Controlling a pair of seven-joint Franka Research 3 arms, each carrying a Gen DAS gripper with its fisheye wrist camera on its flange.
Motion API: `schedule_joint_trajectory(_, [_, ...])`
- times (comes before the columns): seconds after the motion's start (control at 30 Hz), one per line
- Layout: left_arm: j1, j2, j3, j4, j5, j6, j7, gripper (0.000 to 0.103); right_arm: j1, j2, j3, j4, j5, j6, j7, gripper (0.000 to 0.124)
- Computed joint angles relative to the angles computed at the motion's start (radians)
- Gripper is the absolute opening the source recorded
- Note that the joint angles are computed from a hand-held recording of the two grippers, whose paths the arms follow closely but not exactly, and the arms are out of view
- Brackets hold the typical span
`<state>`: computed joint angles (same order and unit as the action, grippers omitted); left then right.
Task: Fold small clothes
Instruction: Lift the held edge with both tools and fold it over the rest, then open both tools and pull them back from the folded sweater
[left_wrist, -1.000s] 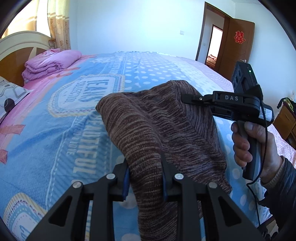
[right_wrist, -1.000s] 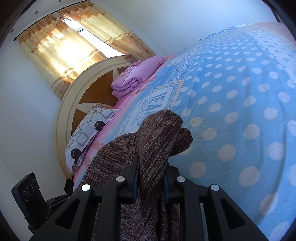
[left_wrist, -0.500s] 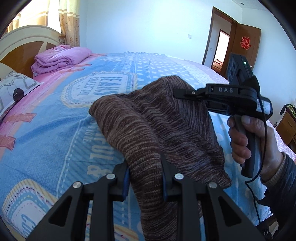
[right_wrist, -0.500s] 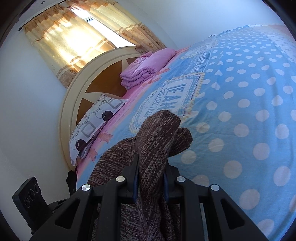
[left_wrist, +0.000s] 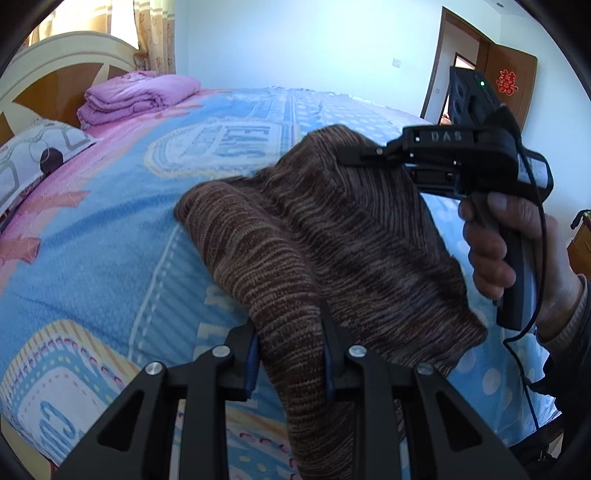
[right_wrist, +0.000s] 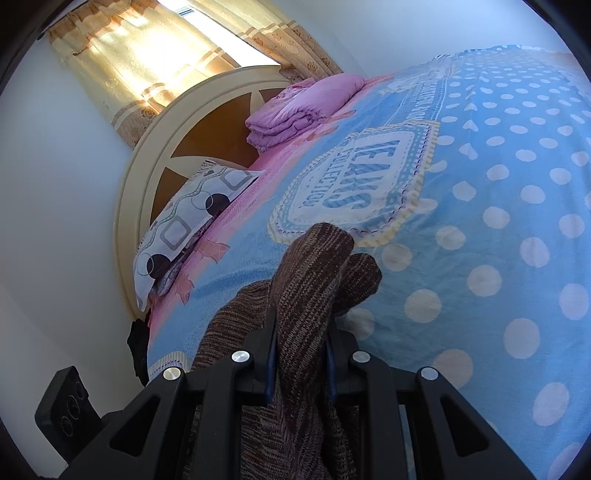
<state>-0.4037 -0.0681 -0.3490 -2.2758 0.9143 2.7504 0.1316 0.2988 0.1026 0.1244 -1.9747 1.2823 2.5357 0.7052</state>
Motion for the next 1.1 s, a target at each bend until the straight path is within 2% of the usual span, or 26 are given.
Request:
schedule_joint_trajectory(0.37, [0.002, 0.017, 0.005, -0.023, 0.021, 0.026, -0.044, 0.028, 0.003, 0.056, 0.01, 0.03, -0.09, 0.054, 0.118, 0.02])
schedule_joint_trajectory(0.63, [-0.014, 0.035, 0.001, 0.0, 0.087, -0.021, -0.086, 0.03, -0.009, 0.079, 0.015, 0.02, -0.134, 0.089, 0.145, 0.02])
schedule_joint_trajectory(0.73, [-0.028, 0.044, -0.003, 0.012, 0.11, -0.052, -0.109, 0.033, -0.015, 0.096, 0.02, 0.022, -0.149, 0.091, 0.153, 0.02])
schedule_joint_trajectory(0.9, [-0.047, 0.05, -0.003, 0.029, 0.088, -0.107, -0.104, 0.045, -0.037, 0.11, 0.029, 0.028, -0.11, 0.064, 0.14, 0.021])
schedule_joint_trajectory(0.97, [-0.056, 0.043, -0.006, 0.032, 0.062, -0.138, -0.091, 0.052, -0.029, 0.094, 0.028, 0.012, -0.131, 0.092, 0.136, 0.021])
schedule_joint_trajectory(1.1, [-0.059, 0.016, -0.006, 0.028, 0.007, -0.162, -0.045, 0.056, -0.012, 0.053, 0.026, -0.031, -0.174, 0.148, 0.123, 0.021])
